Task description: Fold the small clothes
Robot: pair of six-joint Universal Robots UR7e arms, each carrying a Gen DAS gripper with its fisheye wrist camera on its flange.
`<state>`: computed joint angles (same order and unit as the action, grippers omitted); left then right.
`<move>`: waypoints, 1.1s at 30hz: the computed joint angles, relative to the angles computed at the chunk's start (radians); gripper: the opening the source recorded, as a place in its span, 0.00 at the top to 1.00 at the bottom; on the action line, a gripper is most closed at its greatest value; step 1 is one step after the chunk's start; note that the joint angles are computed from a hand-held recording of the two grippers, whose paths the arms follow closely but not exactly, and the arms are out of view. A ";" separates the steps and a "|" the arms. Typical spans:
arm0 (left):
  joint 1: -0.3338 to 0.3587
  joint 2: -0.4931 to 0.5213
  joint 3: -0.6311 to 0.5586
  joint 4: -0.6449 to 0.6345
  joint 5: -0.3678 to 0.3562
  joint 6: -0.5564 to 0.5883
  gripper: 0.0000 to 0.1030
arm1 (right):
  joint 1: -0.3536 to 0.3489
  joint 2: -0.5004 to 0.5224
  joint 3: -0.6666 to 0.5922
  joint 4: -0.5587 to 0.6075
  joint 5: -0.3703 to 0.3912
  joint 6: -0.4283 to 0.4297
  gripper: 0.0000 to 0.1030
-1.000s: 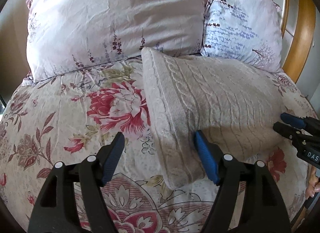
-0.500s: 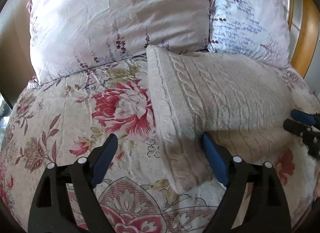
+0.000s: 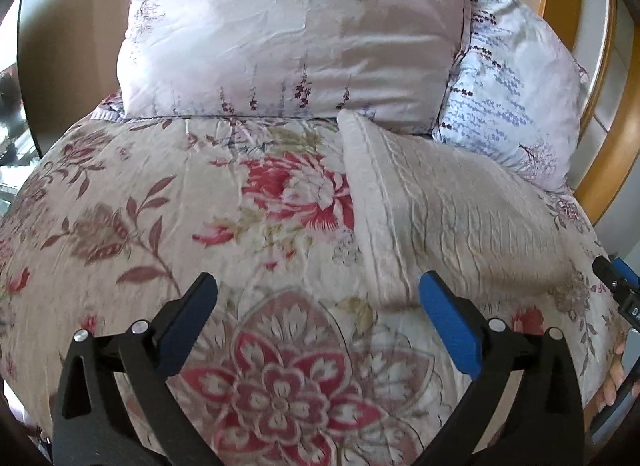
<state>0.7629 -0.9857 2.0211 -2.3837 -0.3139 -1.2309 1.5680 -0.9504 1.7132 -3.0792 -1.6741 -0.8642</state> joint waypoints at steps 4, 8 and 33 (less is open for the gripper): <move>-0.017 0.030 -0.027 0.085 -0.006 -0.045 0.02 | 0.003 -0.013 0.016 0.074 0.007 0.001 0.01; -0.020 0.067 -0.064 0.165 -0.018 -0.051 0.02 | 0.010 -0.014 0.048 0.087 -0.005 -0.007 0.01; 0.021 0.127 -0.130 0.240 -0.096 -0.069 0.02 | 0.046 0.064 0.059 0.073 -0.224 -0.006 0.01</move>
<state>0.7841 -0.8584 1.8909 -2.1436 -0.4101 -1.2995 1.6136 -0.8866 1.7719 -3.0062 -1.8977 -0.8701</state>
